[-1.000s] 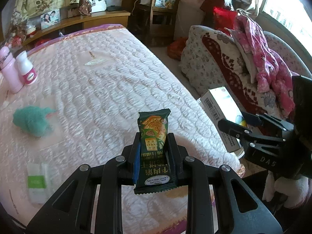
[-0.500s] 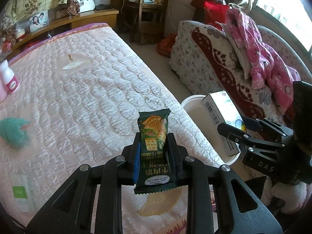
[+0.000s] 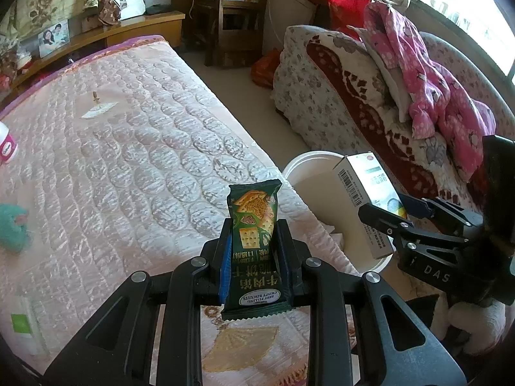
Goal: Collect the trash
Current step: 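Carry the snack wrapper and medicine box over the white bucket with both tools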
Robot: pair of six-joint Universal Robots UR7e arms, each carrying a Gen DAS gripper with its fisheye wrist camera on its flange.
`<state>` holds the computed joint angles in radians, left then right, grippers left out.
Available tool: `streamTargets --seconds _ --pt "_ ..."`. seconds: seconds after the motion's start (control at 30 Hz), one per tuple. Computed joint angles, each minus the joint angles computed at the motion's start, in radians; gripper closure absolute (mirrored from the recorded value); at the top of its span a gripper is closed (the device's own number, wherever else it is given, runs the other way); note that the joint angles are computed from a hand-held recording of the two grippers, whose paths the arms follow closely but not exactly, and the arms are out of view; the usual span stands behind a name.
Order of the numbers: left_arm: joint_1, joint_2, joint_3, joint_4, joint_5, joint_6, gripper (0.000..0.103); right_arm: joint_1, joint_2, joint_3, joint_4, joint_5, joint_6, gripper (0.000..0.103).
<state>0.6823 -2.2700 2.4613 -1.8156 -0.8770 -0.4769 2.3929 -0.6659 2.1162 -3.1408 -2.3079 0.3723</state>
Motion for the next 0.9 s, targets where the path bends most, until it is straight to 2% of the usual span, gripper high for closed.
streamTargets --seconds 0.63,0.9 --pt "-0.005 0.091 0.022 -0.103 -0.014 0.031 0.080 -0.032 -0.021 0.047 -0.037 -0.002 0.011 0.052" --pt "0.000 0.156 0.032 -0.183 -0.042 0.052 0.080 -0.044 -0.032 0.068 -0.045 -0.029 0.025 0.052"
